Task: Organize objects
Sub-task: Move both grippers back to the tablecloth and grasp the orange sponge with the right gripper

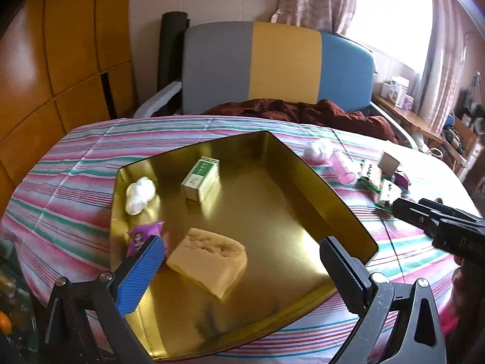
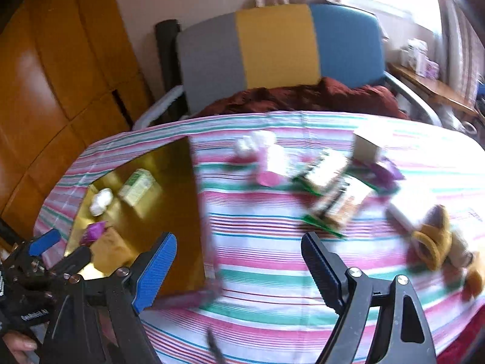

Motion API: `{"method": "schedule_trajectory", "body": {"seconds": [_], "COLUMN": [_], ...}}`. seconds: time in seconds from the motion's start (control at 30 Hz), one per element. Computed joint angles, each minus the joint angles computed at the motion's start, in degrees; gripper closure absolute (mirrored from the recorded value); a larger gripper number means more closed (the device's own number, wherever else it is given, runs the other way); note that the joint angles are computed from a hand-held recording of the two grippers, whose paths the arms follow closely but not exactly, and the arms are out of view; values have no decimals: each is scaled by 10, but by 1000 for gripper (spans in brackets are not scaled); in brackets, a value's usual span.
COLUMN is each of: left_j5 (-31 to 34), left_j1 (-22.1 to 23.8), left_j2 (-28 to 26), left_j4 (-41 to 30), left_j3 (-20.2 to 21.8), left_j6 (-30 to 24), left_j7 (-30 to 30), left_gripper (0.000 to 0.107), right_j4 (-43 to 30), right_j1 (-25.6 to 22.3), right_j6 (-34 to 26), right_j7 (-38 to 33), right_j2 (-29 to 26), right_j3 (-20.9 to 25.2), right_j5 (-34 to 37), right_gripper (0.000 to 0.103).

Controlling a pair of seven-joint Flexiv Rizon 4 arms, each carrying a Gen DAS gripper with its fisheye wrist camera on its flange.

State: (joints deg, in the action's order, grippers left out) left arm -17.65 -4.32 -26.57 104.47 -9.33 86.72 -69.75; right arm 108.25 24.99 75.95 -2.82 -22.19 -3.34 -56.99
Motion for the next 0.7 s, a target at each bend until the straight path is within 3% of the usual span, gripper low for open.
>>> {"method": "schedule_trajectory", "body": {"seconds": [0.23,0.47,0.6,0.7], "left_j5": [-22,-55,-68,-75], "left_j1": [26,32,20,8], "left_j2": [-5,-13,-19,-25], "left_j4": [-5,-14,-26,-36], "left_j3": [-59,-106,-111,-113], "left_j6": [-18,-38,-59,-75], "left_j7": [60,135,169,196], "left_gripper": [4,4,4,4], "right_j4": [72,127,145,138], "right_j1": [-59,-134,-174,-189], "right_j6": [-71,-230,-283,-312], "right_j7": [-21,-119,-224,-346], "right_j2": [77,173,205,205], "right_j3": [24,64,73,76], "right_j5": [53,136,215,279], "right_gripper": [17,17,17,16]}}
